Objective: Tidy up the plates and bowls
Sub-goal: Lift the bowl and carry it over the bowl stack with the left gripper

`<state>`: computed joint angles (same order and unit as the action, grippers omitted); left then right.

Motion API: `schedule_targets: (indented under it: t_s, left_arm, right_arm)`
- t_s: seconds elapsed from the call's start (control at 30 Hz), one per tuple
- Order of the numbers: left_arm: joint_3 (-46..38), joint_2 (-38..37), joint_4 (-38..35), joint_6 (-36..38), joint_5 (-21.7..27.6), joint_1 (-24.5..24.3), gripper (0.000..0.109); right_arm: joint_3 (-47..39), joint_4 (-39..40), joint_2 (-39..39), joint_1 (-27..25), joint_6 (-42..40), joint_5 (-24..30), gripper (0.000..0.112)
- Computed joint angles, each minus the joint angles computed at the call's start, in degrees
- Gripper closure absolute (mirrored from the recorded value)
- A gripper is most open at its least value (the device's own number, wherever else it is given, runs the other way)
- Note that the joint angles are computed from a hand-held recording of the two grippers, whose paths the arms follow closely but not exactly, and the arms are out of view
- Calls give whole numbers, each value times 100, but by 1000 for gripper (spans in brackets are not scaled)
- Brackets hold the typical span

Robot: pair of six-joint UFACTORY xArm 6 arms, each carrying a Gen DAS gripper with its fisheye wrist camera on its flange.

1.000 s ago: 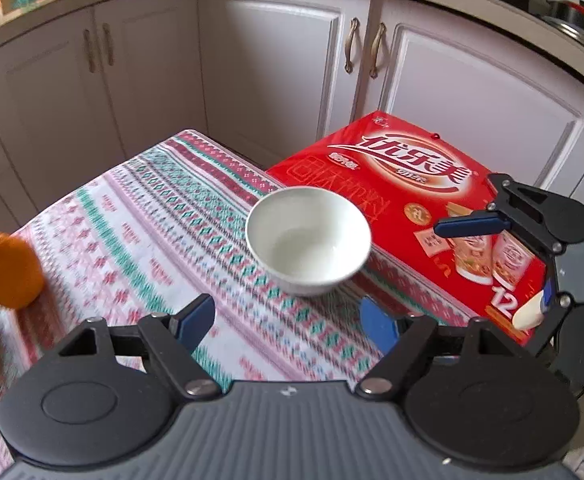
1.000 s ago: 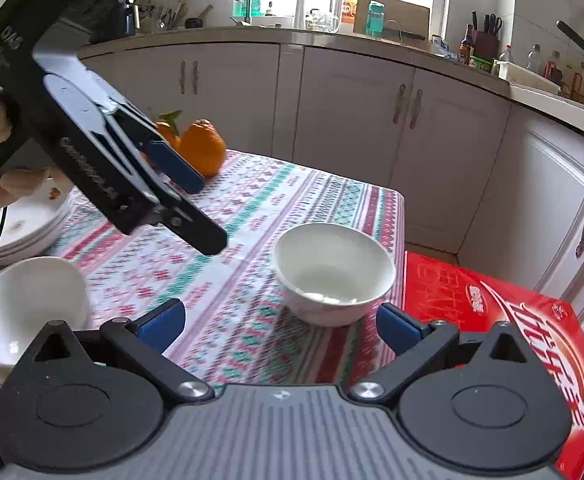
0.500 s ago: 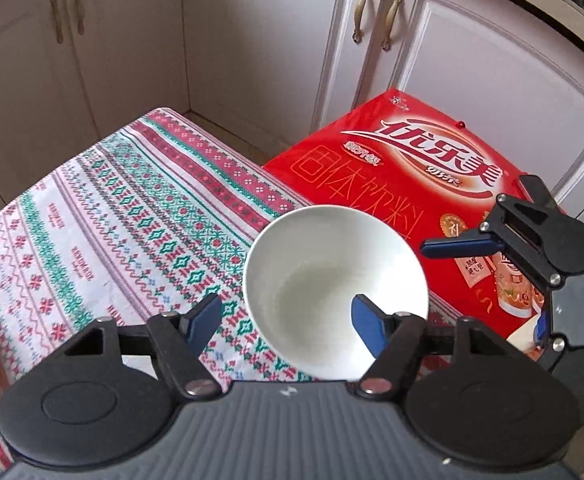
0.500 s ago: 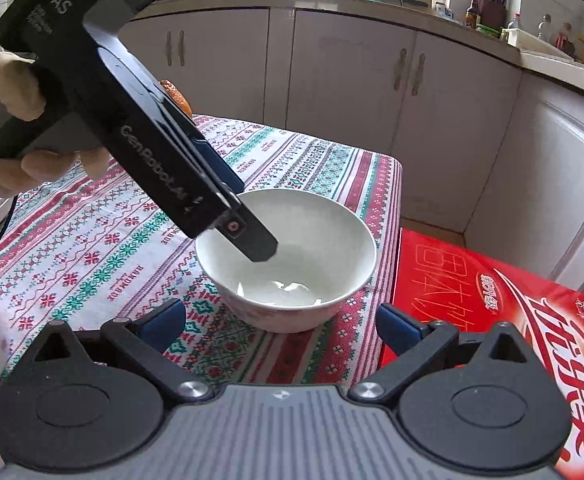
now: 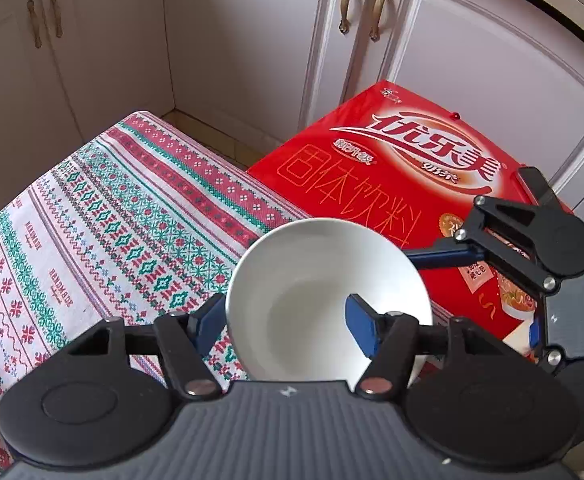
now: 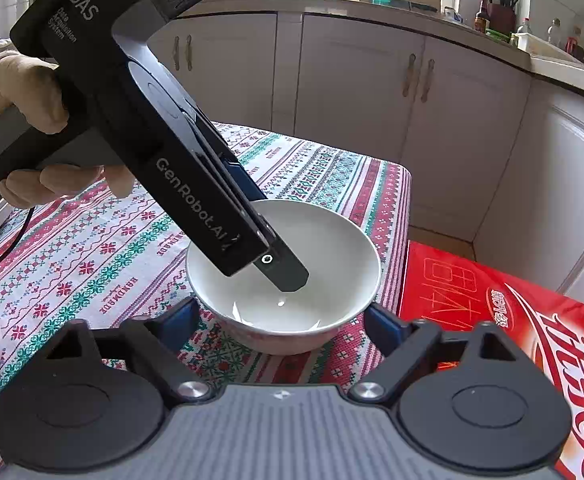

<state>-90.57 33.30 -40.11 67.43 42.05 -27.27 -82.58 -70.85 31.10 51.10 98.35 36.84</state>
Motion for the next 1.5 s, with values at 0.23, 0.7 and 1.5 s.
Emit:
schedule_targets:
  t_s: [0.23, 0.7, 1.5]
  left_arm:
    - [12, -5, -5, 40, -25, -27, 46]
    - [756, -659, -149, 279, -66, 60, 46]
    - [3399, -3218, -946, 1336, -247, 724, 45]
  right_arm:
    - [33, 15, -31, -13, 22, -11, 24]
    - [-139, 426, -98, 241, -298, 212, 24]
    - [-1328, 956, 184, 1402, -868, 1233, 24]
